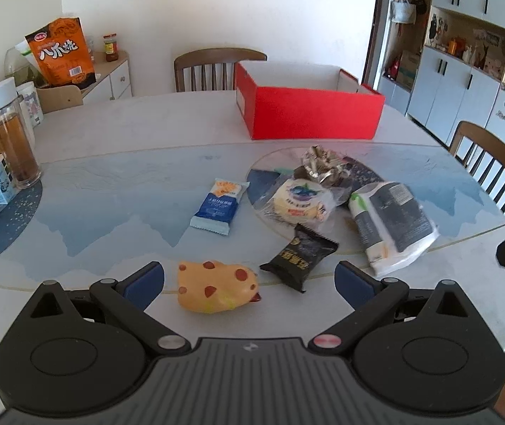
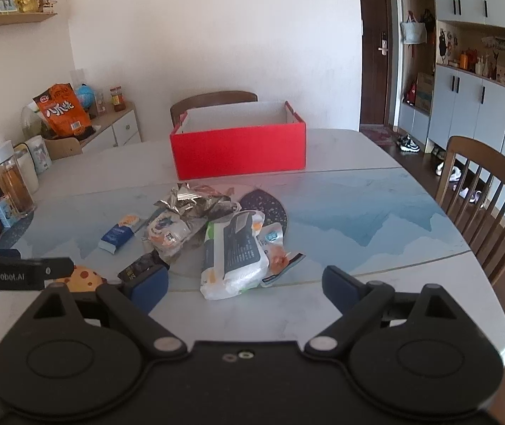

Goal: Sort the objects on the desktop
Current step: 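Move the left tool toward the yellow spotted bun while the right tool approaches the white-grey bag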

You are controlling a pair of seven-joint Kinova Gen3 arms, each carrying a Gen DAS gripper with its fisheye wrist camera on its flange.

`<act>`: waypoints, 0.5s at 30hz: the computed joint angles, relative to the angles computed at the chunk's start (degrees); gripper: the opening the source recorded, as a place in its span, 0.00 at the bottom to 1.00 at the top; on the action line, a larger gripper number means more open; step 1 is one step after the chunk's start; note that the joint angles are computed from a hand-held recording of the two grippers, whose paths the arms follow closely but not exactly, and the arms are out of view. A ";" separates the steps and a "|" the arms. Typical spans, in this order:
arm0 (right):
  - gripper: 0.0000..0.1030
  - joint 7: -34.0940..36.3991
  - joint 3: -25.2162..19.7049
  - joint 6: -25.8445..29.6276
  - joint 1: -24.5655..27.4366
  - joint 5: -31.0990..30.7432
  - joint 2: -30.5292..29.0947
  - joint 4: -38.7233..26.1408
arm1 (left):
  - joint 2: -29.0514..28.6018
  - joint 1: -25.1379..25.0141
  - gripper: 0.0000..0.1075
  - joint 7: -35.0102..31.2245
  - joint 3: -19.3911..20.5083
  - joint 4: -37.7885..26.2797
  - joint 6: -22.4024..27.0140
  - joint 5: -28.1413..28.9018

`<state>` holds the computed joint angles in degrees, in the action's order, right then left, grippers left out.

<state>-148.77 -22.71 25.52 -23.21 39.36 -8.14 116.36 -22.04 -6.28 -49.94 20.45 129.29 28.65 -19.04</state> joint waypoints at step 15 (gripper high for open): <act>0.92 1.65 7.80 2.10 -8.17 1.65 10.60 -6.67 | 7.79 -0.20 0.96 -8.23 -6.31 2.70 -8.20 -1.00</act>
<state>-147.12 -14.91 27.62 -31.38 41.01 2.46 109.69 -14.26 -6.48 -58.18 14.13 131.99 20.45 -20.03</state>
